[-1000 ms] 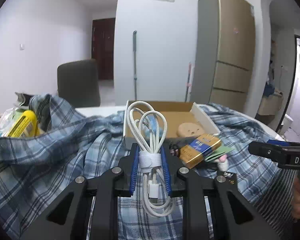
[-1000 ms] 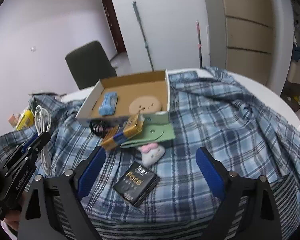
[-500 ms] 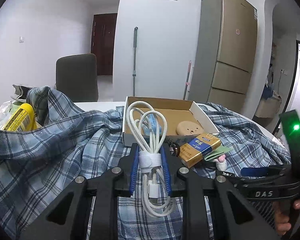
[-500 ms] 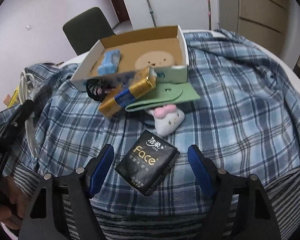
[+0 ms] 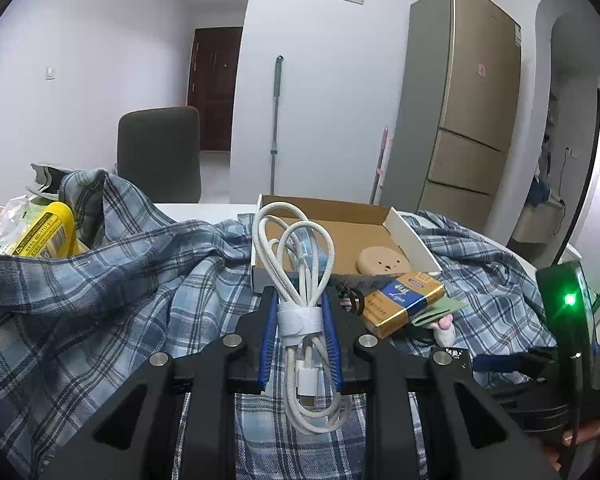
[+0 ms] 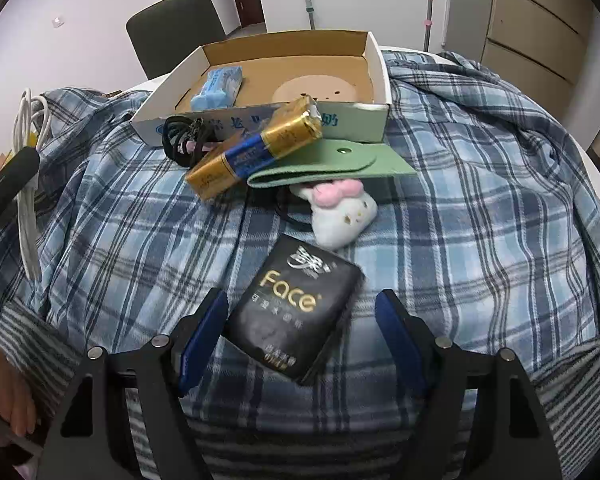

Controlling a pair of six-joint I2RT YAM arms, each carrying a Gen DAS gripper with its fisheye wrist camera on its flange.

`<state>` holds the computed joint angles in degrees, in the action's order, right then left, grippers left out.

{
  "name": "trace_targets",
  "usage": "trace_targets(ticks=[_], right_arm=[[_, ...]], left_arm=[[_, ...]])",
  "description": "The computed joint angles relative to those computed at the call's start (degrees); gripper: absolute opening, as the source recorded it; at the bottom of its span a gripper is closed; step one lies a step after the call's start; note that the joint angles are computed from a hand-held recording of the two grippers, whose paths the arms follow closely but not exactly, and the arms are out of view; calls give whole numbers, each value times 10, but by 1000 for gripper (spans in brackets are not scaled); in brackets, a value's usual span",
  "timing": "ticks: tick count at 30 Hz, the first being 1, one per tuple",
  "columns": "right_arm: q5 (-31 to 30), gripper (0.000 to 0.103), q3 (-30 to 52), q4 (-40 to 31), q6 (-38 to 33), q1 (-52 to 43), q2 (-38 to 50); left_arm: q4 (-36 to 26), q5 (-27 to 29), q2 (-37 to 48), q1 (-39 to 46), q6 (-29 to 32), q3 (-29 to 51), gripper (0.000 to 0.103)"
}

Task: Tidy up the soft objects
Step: 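Grasp the black Face tissue pack with the right gripper and lift it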

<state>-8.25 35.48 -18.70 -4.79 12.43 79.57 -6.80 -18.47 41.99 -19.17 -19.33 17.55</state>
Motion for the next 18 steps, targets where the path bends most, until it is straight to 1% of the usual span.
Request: trace_targets(ticks=[6, 7, 8, 10, 12, 14, 18], right_arm=[[5, 75, -14, -25, -43, -30, -45], [8, 73, -13, -29, -49, -33, -49], [5, 69, -10, -31, -53, -38, -49], [-22, 68, -4, -37, -61, -52, -53], [-31, 68, -3, -31, -66, -49, -57], [-24, 68, -4, -17, -68, -36, -53], [-12, 66, 4, 3, -57, -20, -15]], left_arm=[[-1, 3, 2, 1, -3, 1, 23], [-2, 9, 1, 3, -3, 1, 23], [-2, 19, 2, 7, -2, 1, 23], [-1, 27, 6, 7, -3, 1, 23], [3, 24, 12, 3, -1, 2, 23], [4, 19, 13, -1, -2, 1, 23], [5, 18, 14, -1, -6, 1, 23]])
